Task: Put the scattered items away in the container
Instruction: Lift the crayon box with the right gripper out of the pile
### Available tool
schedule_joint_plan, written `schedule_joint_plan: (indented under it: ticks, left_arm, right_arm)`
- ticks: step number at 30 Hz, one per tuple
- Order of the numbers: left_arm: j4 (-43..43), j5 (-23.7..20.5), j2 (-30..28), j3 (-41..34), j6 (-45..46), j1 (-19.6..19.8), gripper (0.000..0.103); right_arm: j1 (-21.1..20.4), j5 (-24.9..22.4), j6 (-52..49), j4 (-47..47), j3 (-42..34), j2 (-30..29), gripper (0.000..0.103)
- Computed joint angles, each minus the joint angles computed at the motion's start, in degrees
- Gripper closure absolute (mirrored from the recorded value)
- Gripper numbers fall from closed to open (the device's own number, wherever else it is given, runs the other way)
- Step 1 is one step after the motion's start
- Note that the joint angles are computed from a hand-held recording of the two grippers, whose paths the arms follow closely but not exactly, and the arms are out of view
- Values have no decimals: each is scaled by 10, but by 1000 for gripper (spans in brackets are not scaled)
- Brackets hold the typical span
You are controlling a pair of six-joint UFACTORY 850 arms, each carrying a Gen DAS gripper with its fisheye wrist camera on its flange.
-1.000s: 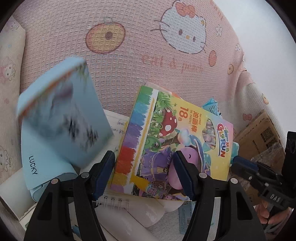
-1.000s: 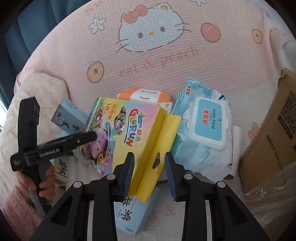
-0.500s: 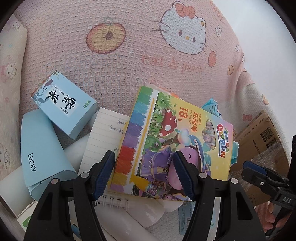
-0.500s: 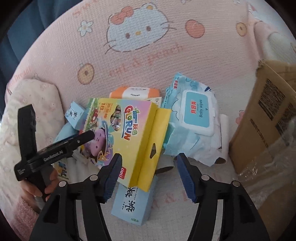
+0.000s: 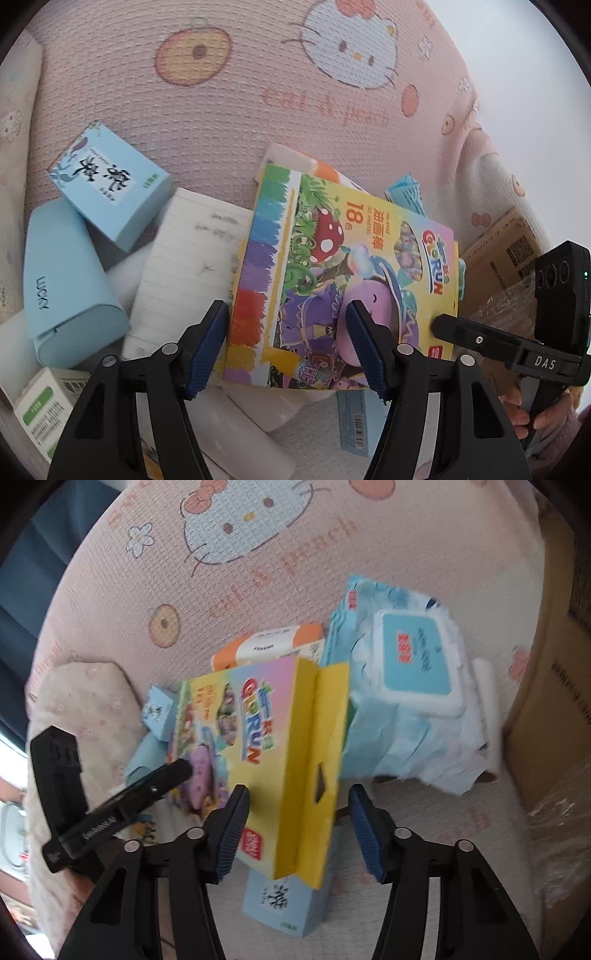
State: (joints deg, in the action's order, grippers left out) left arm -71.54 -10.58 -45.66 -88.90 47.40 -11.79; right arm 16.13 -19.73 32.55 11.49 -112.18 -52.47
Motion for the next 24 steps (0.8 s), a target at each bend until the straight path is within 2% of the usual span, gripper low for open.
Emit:
schedule_joint_plan:
  ticks: [2,6,7,10,14,21,24]
  left_arm:
    - [28,3,2,1,-29,-4,33]
    - [-40,-7,3,16,37,-5,34]
    - [-68,0,5,20,67,-6,33]
    - [-80,-2,3,18,74,-4,33]
    - [-187,-12,-5,13,165,3,33]
    - [-194,-8,-4,14,164,4,36]
    - [-192,-13,2,21,145,8,41]
  right_arm:
    - [4,5,8,-16,6,4,57]
    - [12,0,84,-124,8,10,60]
    - [11,-6,88,-124,5,8,61]
    - [7,-12,65,-89,-1,4,62]
    - [10,-16,79,-115,-4,2,62]
    - [4,12,21,-71,17,11,61]
    - [6,11,32,-98,12,8,61]
